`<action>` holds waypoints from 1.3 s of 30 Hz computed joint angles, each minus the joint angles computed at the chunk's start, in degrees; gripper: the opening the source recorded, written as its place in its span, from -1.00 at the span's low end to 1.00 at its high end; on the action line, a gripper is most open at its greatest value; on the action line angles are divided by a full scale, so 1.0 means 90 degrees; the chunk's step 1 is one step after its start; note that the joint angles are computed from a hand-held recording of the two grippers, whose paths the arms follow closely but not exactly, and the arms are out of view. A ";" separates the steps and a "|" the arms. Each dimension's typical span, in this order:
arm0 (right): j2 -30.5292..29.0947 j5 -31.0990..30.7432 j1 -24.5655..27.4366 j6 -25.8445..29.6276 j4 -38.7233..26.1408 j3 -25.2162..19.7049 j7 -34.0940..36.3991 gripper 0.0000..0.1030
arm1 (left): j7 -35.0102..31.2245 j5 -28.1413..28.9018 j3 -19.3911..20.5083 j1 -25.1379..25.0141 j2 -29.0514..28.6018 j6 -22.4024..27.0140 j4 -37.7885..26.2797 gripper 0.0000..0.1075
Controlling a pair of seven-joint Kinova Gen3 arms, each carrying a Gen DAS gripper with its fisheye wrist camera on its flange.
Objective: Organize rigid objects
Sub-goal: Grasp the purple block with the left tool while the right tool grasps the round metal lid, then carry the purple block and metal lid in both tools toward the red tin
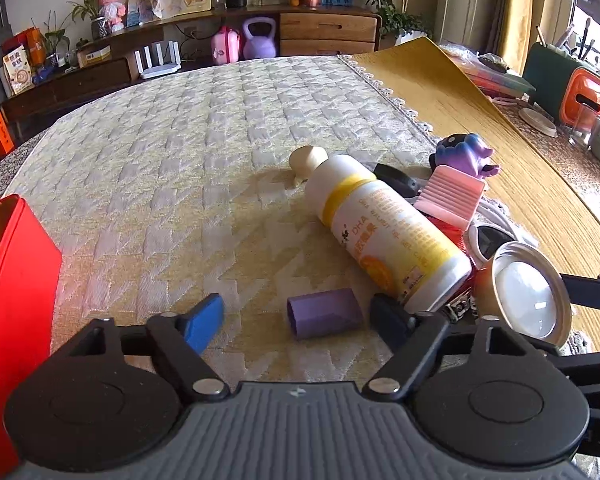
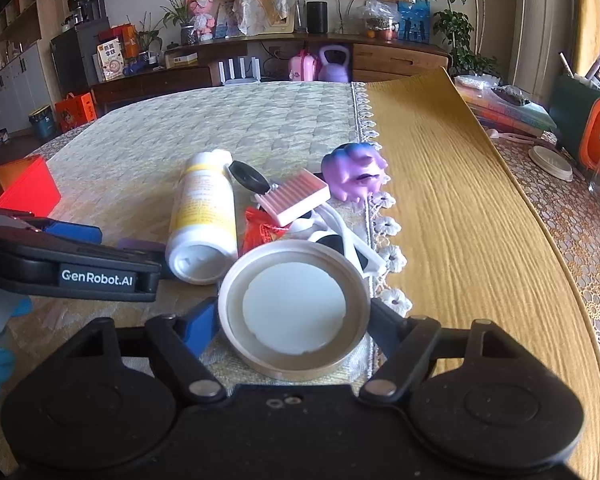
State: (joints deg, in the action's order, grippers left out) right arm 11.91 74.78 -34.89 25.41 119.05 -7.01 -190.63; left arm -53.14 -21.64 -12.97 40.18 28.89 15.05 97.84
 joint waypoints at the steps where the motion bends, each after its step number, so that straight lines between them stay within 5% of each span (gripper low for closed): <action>1: 0.0000 -0.0005 -0.0005 0.0015 -0.0003 -0.0001 -0.0014 0.49 | 0.0006 -0.0007 -0.0007 0.0013 -0.0006 0.0020 -0.0009 0.24; 7: 0.0007 -0.0091 -0.0056 0.0113 -0.0035 -0.0023 0.0012 0.48 | 0.0022 -0.0085 0.0098 -0.0056 -0.0028 0.0221 -0.0114 -0.32; 18: -0.0226 -0.0503 -0.0175 0.0336 -0.0018 -0.0171 0.0246 0.48 | -0.0181 0.0055 0.0480 -0.0502 -0.0387 0.0170 0.0177 -0.32; 39: -0.0856 -0.1279 -0.0805 0.1505 -0.0565 -0.0942 0.1016 0.48 | -0.0780 0.0648 0.1599 -0.1913 -0.2127 0.0255 0.1342 -0.32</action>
State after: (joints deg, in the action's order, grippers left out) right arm 4.21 63.26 -42.13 38.95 113.97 -15.49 -181.49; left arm -60.15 -15.81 1.42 22.96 9.75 17.34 109.92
